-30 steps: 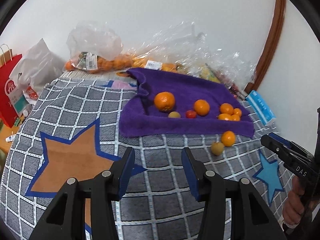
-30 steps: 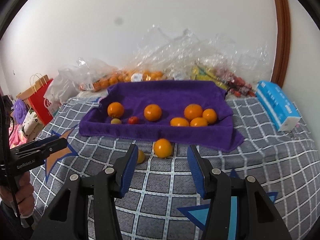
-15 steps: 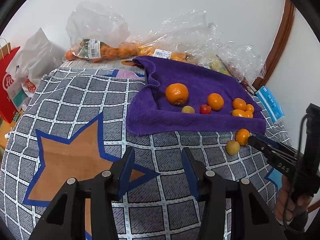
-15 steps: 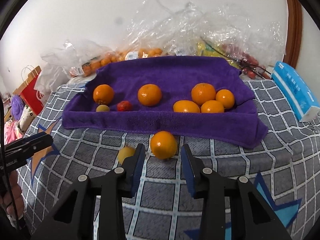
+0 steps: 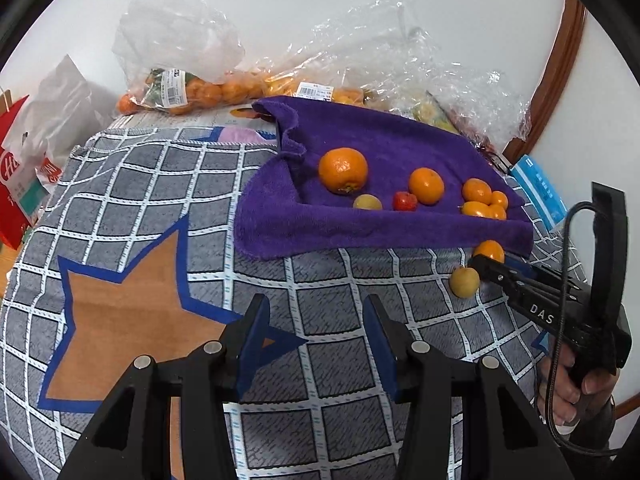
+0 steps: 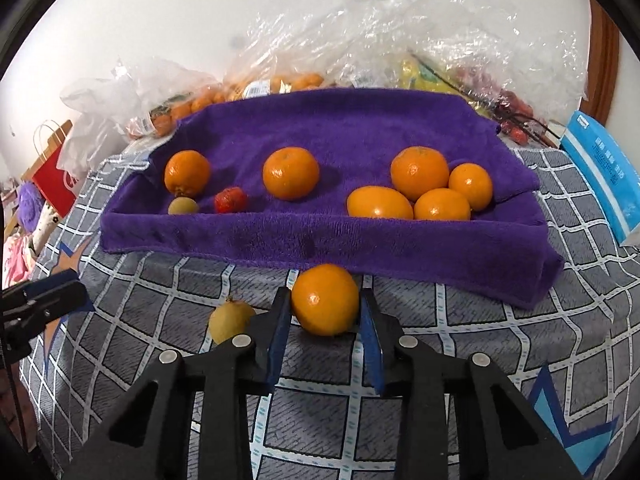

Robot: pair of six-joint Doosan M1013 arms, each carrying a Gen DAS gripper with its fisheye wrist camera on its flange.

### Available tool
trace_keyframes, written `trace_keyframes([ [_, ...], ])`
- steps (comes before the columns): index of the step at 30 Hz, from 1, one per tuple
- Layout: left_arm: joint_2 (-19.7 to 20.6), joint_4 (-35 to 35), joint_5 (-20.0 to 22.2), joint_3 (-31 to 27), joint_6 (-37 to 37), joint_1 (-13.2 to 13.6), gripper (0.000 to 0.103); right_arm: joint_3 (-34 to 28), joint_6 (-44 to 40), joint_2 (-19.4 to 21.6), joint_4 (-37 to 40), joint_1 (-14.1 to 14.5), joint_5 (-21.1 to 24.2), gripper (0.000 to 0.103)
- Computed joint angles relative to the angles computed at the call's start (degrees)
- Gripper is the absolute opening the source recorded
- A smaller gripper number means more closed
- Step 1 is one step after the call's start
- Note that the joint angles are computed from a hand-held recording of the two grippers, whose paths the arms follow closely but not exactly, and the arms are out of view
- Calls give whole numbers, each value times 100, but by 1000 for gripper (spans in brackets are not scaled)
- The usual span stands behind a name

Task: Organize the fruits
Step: 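Close the right tool on the loose orange and lift it, then grasp the yellow-green fruit with the left tool while the right tool holds the orange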

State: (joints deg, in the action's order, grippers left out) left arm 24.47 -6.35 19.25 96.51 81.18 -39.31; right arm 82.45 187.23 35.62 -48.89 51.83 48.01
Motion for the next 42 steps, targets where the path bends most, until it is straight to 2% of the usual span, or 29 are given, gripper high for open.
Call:
trace_keyframes([
  [3, 12, -150, 69, -46, 144, -45, 46, 85, 214, -72, -276, 79, 121, 33],
  [9, 49, 38, 146, -143, 146, -248, 46, 420, 704, -311, -650, 233, 235, 33],
  [11, 83, -73, 184, -191, 233, -304, 46, 537, 852, -399, -722, 297, 394, 33],
  [14, 171, -610, 283, -318, 717, -363, 46, 704, 996, -514, -795, 384, 622, 33],
  [18, 292, -604, 362, -475, 689, -490, 46, 882, 1138, -614, -823, 511, 972, 33],
  [20, 344, -589, 361, -538, 648, -547, 45, 1015, 1323, -671, -864, 543, 990, 33],
  [23, 424, -224, 368, -634, 309, -651, 43, 1224, 1626, -743, -911, 535, 754, 33],
  [34, 698, 485, 514, -923, -690, -770, 32, 1414, 1995, -744, -1087, 546, 553, 33],
  [36, 730, 963, 480, -949, -1192, -821, 26, 1448, 2075, -763, -1086, 532, 503, 33],
  [42, 726, 2475, 223, -842, -2458, -979, 26, 1513, 2190, -798, -1149, 509, 341, 33],
])
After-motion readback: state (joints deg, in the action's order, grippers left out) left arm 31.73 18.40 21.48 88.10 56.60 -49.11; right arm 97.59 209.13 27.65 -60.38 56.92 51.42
